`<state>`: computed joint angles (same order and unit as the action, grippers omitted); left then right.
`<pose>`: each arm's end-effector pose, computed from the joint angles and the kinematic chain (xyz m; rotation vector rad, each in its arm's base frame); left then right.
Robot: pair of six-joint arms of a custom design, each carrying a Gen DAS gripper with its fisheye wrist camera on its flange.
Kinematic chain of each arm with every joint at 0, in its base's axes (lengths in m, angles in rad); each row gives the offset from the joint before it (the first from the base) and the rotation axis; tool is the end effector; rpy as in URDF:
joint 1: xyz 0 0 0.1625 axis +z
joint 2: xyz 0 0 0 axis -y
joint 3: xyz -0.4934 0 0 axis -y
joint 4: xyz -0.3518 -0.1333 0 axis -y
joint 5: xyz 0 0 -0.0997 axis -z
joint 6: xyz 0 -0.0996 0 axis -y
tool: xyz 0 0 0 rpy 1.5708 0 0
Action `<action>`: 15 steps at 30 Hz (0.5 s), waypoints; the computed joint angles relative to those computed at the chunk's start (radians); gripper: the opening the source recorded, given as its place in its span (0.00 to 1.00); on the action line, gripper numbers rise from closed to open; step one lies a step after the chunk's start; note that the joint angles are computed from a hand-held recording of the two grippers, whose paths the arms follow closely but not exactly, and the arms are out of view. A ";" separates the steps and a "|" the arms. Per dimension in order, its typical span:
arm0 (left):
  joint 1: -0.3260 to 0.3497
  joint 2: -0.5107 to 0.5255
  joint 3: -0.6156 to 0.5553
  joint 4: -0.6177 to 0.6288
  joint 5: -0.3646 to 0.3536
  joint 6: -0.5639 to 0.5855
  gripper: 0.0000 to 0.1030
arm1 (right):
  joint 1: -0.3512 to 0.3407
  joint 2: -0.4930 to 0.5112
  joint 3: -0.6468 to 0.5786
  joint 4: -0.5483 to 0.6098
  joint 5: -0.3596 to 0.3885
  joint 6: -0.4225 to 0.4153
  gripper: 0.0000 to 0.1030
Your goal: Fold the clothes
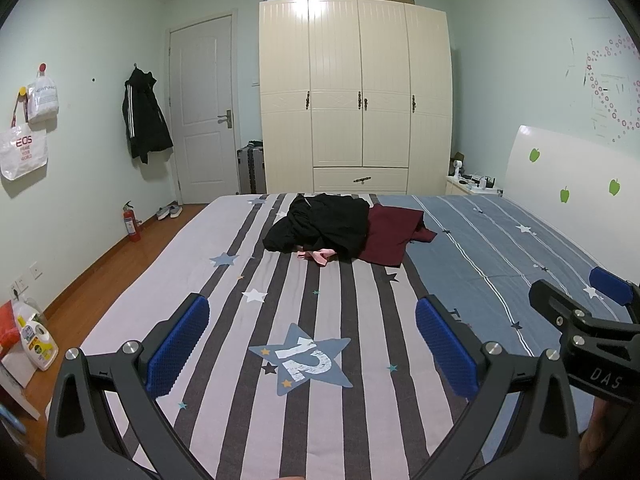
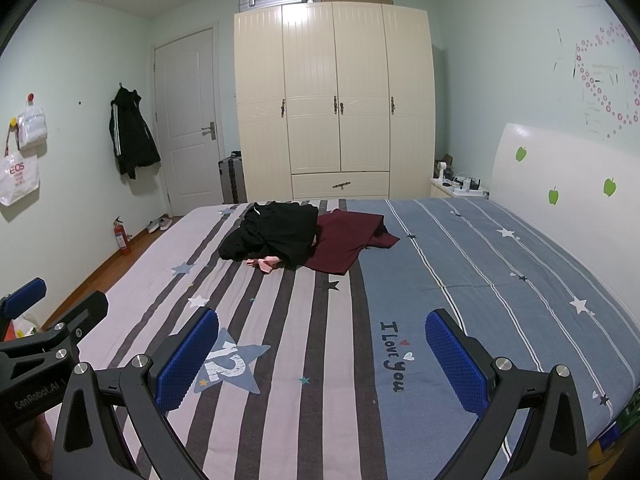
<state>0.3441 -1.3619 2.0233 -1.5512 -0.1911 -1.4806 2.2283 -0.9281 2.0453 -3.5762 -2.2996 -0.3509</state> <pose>-0.3414 -0.3678 0.3516 0.3032 1.9096 -1.3536 0.4016 -0.4106 0.2717 0.7422 -2.2050 1.2098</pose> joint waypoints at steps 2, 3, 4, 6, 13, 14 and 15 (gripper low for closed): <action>-0.001 -0.001 0.002 0.001 0.000 -0.002 0.99 | 0.001 0.003 0.000 -0.005 -0.001 0.000 1.00; -0.001 -0.001 0.003 0.003 0.001 -0.004 0.99 | 0.002 0.005 0.001 -0.007 -0.002 0.000 1.00; -0.001 -0.002 0.003 0.004 0.001 -0.004 0.99 | 0.002 0.005 0.001 -0.008 -0.001 0.000 1.00; 0.001 0.002 0.008 -0.011 0.003 0.002 0.99 | 0.002 0.006 0.001 -0.009 -0.001 -0.001 1.00; 0.002 0.003 0.006 -0.017 0.003 0.008 0.99 | 0.004 0.010 0.010 -0.025 -0.002 -0.001 1.00; 0.003 0.004 0.007 -0.022 0.003 0.011 0.99 | 0.004 0.010 0.011 -0.026 -0.003 -0.001 1.00; 0.004 0.004 0.008 -0.027 0.003 0.013 0.99 | 0.005 0.009 0.013 -0.026 -0.003 -0.001 1.00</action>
<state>0.3477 -1.3577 2.0313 -1.5779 -0.1884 -1.4674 2.2332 -0.9189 2.0582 -3.6021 -2.3023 -0.3523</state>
